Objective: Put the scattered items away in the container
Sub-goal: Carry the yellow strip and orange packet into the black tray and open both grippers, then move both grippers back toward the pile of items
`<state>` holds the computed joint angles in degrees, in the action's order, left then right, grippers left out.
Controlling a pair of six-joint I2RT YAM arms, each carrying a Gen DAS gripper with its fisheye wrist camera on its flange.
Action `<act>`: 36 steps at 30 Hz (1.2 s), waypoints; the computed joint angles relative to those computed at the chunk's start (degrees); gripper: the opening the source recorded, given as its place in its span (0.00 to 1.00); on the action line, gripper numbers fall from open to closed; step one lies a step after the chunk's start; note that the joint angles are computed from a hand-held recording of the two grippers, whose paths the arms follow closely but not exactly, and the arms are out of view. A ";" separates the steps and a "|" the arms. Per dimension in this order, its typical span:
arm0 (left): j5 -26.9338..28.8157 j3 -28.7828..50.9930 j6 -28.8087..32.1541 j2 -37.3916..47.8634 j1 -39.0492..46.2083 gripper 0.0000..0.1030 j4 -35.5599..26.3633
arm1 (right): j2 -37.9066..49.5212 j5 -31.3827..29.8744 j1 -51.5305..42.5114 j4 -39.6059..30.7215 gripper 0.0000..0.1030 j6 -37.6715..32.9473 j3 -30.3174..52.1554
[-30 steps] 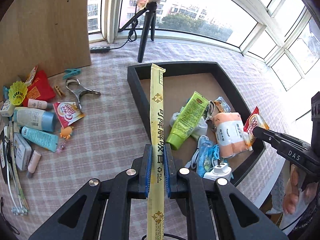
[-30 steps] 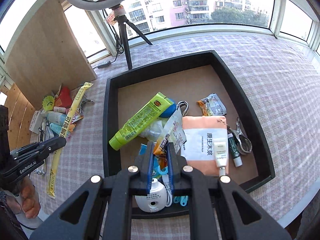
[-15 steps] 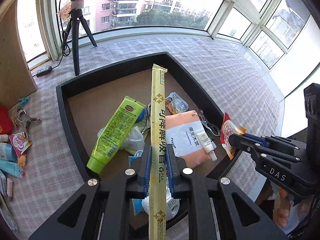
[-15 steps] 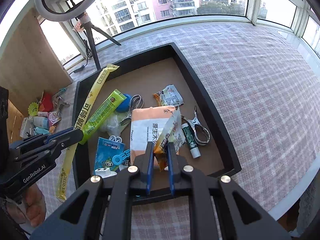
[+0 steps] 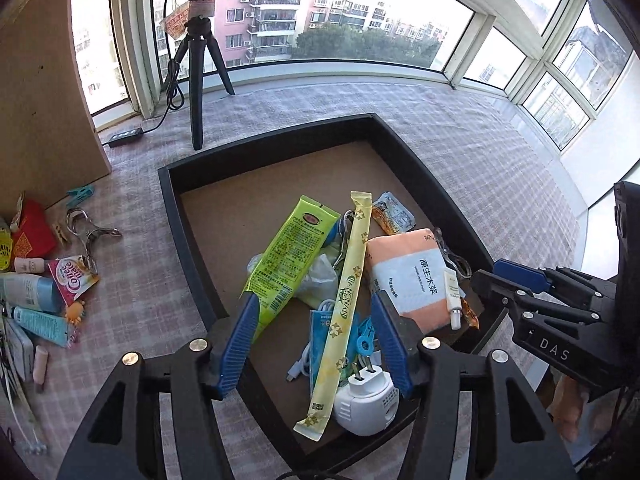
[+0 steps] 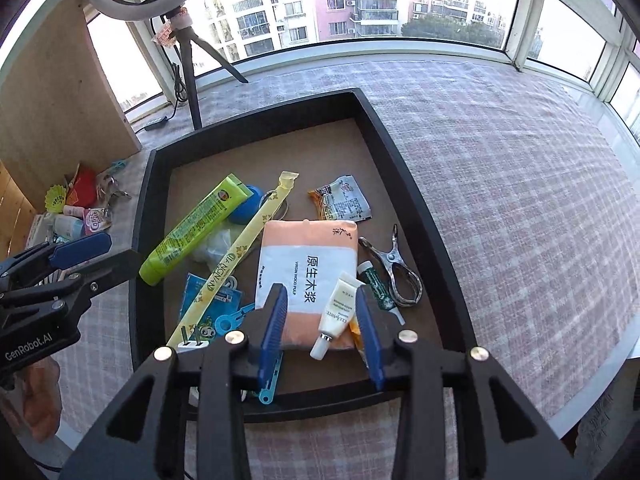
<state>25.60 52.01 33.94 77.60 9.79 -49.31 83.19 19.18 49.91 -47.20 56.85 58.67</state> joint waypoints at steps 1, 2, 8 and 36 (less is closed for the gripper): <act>0.11 0.43 0.64 0.56 1.14 0.53 -0.11 | 0.23 0.08 -0.13 0.38 0.34 -0.26 0.14; 0.23 0.95 1.30 1.21 2.25 0.52 -0.26 | 0.47 0.44 -0.16 0.64 0.34 -0.36 0.29; 0.90 4.19 4.93 4.87 9.01 0.52 -1.16 | 2.78 -4.87 -2.50 4.89 0.35 -3.31 0.11; 2.62 14.15 16.21 16.27 27.28 0.52 -6.00 | 14.85 -6.48 5.33 8.82 0.52 -12.00 14.43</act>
